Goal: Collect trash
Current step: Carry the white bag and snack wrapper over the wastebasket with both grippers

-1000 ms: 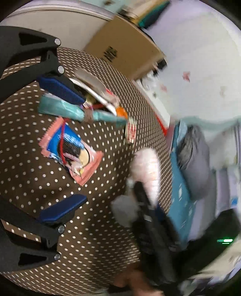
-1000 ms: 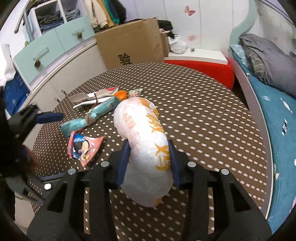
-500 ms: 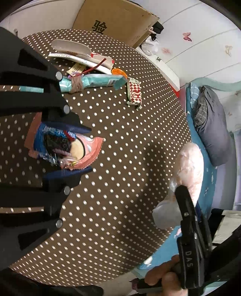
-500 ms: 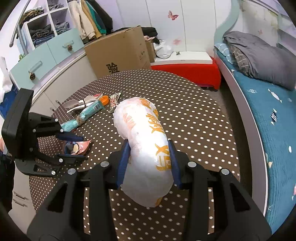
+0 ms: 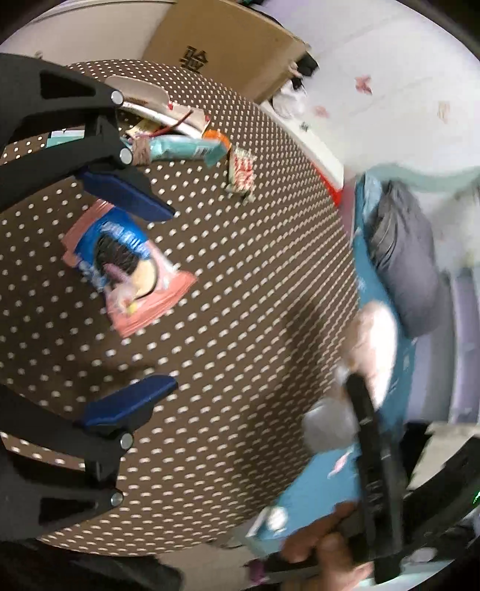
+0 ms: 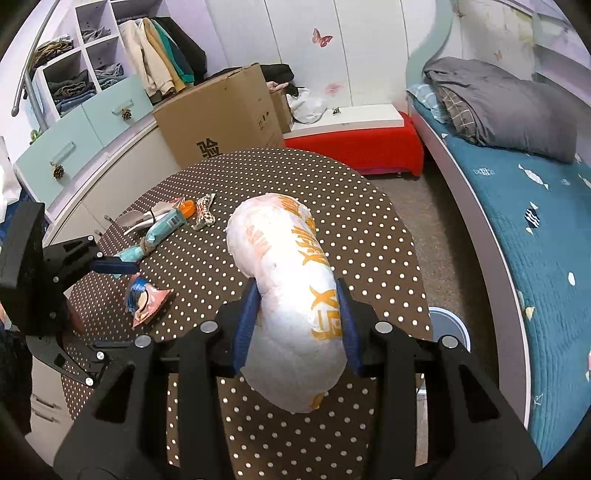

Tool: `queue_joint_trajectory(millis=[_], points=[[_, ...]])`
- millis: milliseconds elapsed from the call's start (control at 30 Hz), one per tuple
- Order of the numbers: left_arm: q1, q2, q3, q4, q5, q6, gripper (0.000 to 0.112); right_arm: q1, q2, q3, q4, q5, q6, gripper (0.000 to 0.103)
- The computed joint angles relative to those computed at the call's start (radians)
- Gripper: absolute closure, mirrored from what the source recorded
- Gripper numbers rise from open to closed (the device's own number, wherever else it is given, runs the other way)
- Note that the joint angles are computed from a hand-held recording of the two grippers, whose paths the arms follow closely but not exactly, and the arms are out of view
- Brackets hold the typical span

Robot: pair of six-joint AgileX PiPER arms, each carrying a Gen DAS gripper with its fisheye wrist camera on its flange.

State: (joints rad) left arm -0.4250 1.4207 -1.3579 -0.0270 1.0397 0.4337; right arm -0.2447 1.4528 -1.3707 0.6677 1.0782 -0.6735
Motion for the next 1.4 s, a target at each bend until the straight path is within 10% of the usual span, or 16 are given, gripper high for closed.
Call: queue_joint_trajectory(millis=[267,1000,1400], points=[[0.056,0.073,-0.092,-0.032,0.106,0.084,0.075,-0.027,-0.005,0.013,0.032,0.010,-0.023,0.062],[-0.140,0.318,-0.551,-0.021,-0.041,-0.459,0.078,-0.386,0.209,-0.325,0.126,0.102,-0.035,0.062],[-0.234,0.620,-0.981,0.053,0.097,-0.627,0.090,-0.391,0.487,-0.382,0.051,0.037,0.044,0.062]])
